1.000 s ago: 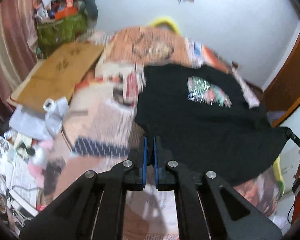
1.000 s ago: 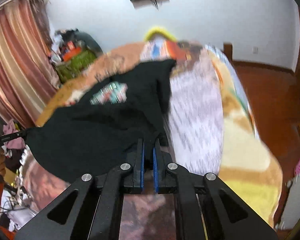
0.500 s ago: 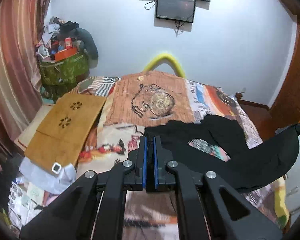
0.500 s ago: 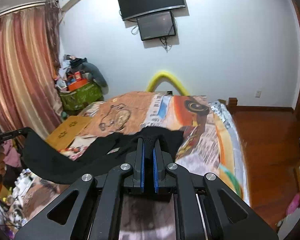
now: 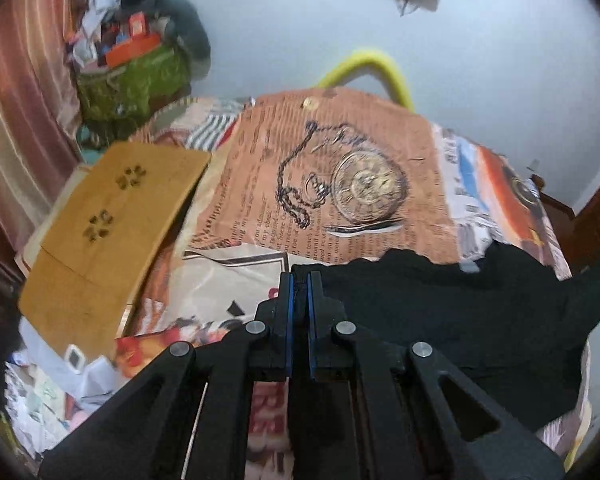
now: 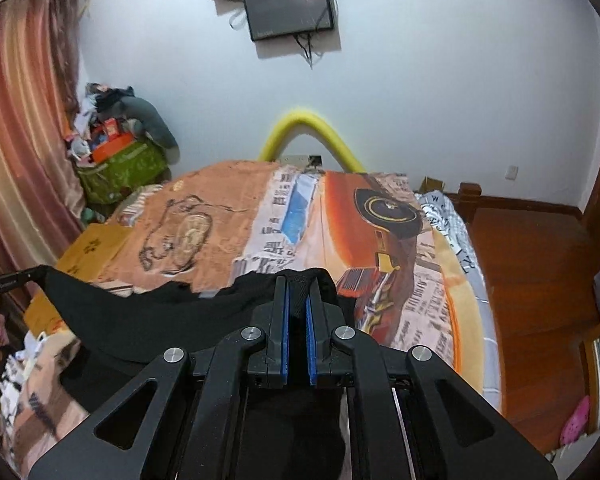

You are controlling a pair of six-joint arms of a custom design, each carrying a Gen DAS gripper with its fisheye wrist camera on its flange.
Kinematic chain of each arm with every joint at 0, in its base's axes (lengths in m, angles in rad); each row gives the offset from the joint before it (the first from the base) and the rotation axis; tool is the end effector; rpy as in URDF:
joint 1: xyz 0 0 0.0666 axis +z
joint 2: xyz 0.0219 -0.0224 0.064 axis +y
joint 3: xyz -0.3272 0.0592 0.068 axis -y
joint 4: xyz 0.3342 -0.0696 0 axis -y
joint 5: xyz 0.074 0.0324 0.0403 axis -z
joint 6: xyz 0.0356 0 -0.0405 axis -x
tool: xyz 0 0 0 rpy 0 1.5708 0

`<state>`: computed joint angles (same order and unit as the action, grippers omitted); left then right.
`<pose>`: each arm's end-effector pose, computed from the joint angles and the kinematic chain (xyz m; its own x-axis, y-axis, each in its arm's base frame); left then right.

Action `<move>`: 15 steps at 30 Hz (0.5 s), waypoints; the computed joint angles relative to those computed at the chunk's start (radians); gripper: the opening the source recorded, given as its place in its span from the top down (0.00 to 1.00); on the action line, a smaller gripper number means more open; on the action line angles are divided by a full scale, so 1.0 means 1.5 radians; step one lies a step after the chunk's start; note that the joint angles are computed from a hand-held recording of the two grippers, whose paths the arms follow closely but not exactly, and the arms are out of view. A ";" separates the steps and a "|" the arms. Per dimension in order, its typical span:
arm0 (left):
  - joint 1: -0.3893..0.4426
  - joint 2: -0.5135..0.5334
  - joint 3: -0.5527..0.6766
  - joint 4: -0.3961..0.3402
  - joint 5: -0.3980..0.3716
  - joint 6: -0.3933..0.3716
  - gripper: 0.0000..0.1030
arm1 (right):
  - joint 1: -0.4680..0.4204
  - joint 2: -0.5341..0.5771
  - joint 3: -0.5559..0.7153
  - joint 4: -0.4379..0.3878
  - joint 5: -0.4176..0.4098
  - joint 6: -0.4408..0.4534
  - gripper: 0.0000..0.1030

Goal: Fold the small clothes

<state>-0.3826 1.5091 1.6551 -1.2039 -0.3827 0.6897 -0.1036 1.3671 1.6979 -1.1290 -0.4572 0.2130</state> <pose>0.4247 -0.1570 0.4166 -0.7358 -0.3402 -0.5856 -0.3783 0.9237 -0.0612 0.4116 -0.0274 0.4973 -0.6510 -0.1230 -0.7490 -0.3594 0.9191 0.1614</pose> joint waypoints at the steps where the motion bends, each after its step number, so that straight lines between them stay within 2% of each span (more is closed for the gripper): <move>1: 0.014 0.020 0.005 0.009 0.016 -0.004 0.95 | 0.007 0.022 0.008 0.006 0.012 -0.009 0.94; 3: 0.037 0.060 0.014 0.022 0.041 -0.014 0.94 | 0.014 0.061 0.022 0.008 0.030 -0.027 0.94; 5: 0.048 0.097 0.025 0.022 0.039 -0.019 0.93 | 0.018 0.092 0.034 0.000 0.042 -0.033 0.93; 9: 0.046 0.136 0.035 0.003 -0.025 -0.051 0.92 | 0.022 0.111 0.029 0.004 0.080 -0.026 0.88; 11: 0.044 0.122 0.012 0.013 -0.028 -0.061 0.82 | 0.019 0.105 0.022 0.011 0.094 -0.019 0.74; 12: 0.043 0.106 -0.009 0.024 -0.016 -0.061 0.71 | 0.012 0.094 0.011 0.015 0.087 -0.014 0.70; 13: 0.042 0.088 -0.028 0.030 -0.003 -0.061 0.65 | 0.003 0.080 0.000 0.014 0.072 -0.008 0.62; 14: 0.038 0.068 -0.052 0.040 0.008 -0.060 0.55 | -0.005 0.068 -0.009 0.009 0.063 0.000 0.56; 15: 0.033 0.046 -0.078 0.049 0.016 -0.064 0.50 | -0.014 0.052 -0.021 0.004 0.054 0.013 0.54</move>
<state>-0.3326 1.5783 1.5386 -1.1296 -0.3592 0.5935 -0.1244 1.4448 1.6657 -1.1223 -0.3757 0.2328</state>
